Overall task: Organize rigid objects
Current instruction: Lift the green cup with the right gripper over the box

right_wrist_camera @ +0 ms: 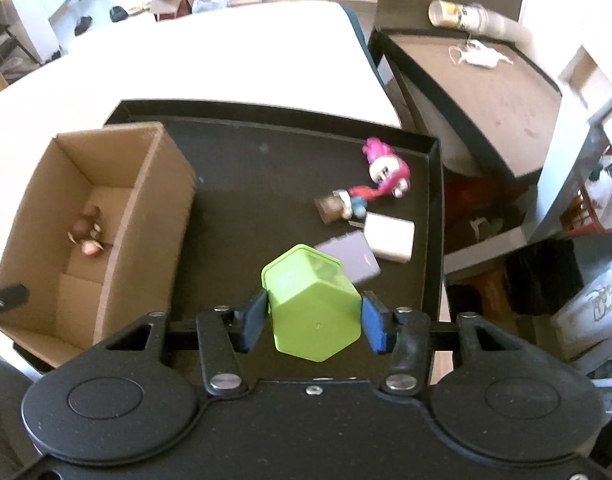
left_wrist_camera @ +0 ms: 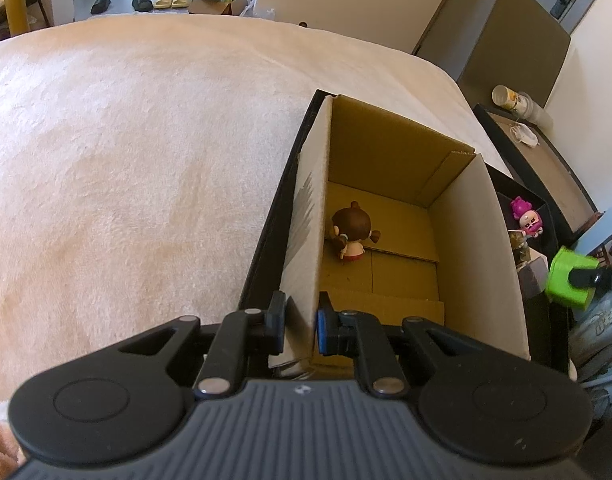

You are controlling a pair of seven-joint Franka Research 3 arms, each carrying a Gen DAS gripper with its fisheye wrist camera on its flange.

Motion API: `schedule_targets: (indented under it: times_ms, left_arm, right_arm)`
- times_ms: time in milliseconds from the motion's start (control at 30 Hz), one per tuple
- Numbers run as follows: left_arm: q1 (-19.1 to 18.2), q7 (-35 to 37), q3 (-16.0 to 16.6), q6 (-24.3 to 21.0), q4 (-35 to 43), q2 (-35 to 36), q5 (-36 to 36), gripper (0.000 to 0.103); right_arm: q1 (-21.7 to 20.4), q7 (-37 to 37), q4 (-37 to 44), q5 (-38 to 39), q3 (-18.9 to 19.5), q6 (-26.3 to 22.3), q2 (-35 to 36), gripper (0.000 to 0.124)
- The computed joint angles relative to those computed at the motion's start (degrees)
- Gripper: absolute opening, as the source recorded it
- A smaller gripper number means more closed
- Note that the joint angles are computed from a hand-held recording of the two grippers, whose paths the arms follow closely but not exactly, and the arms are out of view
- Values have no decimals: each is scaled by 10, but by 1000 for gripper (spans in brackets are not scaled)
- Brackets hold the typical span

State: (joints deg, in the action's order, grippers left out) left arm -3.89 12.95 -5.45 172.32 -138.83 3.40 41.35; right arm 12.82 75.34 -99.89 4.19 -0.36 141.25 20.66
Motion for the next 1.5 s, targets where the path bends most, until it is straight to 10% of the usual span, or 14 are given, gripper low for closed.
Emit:
schedule_targets:
  times_ms: [1500]
  left_arm:
    - [-5,29,3,14,-3,4,-13,13]
  right_arm:
    - [48,-27,126,66,39,-28,61,49]
